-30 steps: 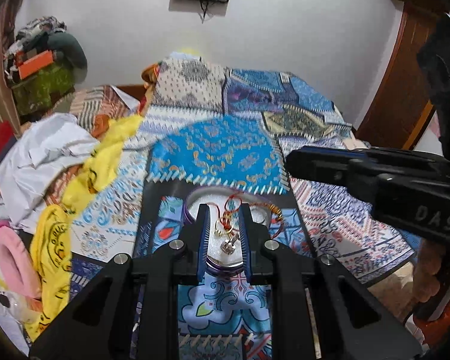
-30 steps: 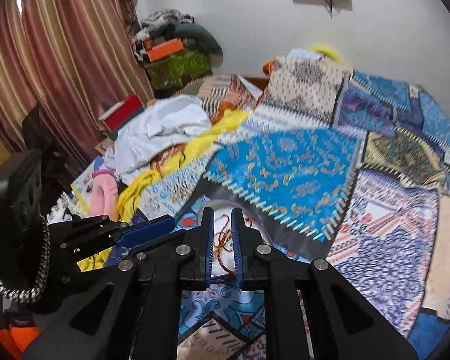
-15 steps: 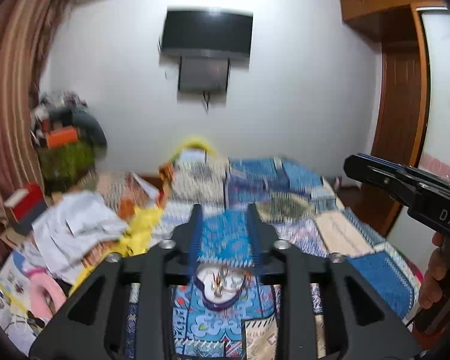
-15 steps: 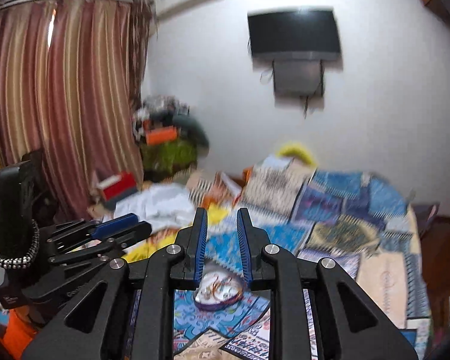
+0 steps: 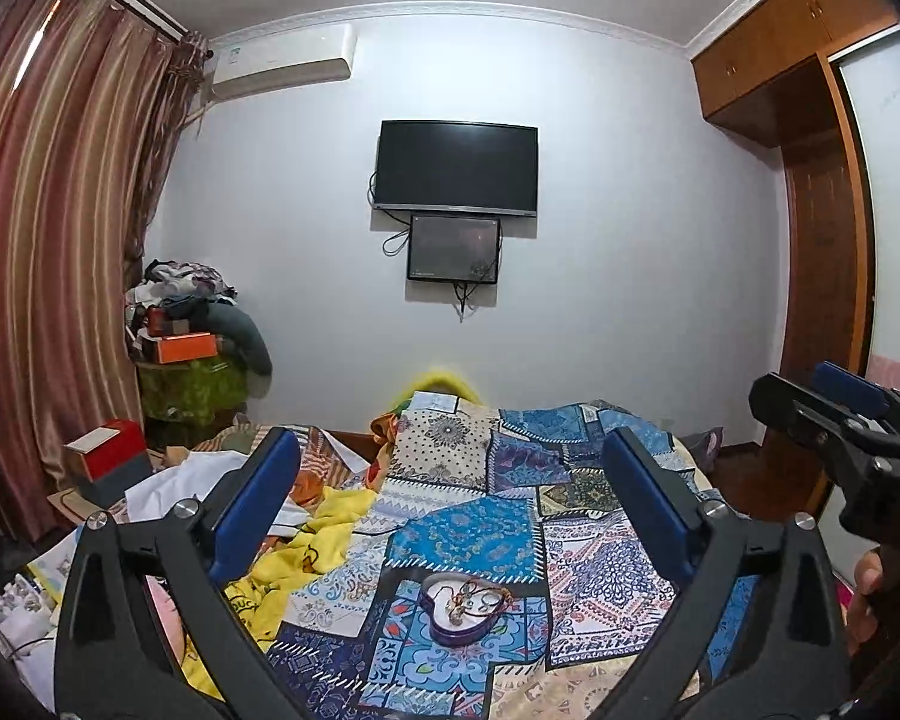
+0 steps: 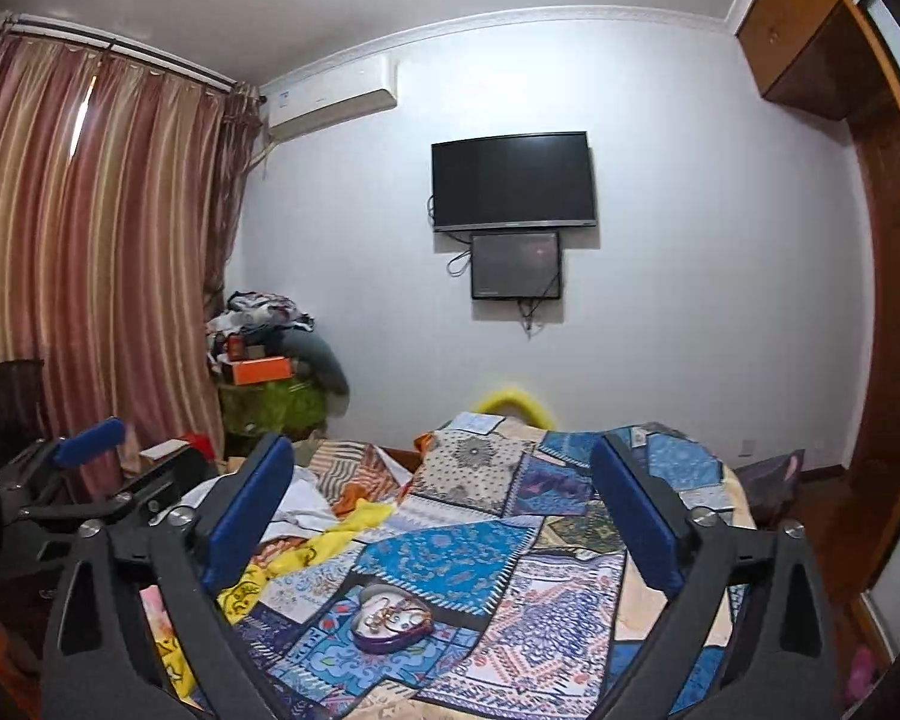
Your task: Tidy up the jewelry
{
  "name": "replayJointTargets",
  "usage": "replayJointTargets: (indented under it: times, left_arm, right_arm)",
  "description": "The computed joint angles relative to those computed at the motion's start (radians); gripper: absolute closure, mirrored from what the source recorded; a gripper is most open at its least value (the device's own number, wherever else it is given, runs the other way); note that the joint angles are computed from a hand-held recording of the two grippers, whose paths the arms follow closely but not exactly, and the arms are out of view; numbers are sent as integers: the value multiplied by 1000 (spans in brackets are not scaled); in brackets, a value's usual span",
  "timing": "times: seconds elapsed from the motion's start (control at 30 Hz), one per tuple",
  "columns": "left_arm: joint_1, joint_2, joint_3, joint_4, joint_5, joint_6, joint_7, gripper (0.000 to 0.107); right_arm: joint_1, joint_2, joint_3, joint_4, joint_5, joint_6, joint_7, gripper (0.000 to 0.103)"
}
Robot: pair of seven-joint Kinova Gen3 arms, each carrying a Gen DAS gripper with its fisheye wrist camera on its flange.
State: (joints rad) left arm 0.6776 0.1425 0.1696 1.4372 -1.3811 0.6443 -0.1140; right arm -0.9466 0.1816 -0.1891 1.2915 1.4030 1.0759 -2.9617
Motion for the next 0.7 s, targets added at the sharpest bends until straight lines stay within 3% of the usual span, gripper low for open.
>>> replayJointTargets:
  times: [0.27,0.7]
  left_arm:
    - [18,0,9,-3,16,42,-19,6]
    - [19,1,12,1,25,34,-38,5]
  right_arm:
    - [7,-32,-20,46,-11,10,-30,2]
    - [24,-38,-45,54,-36,24,-26,2]
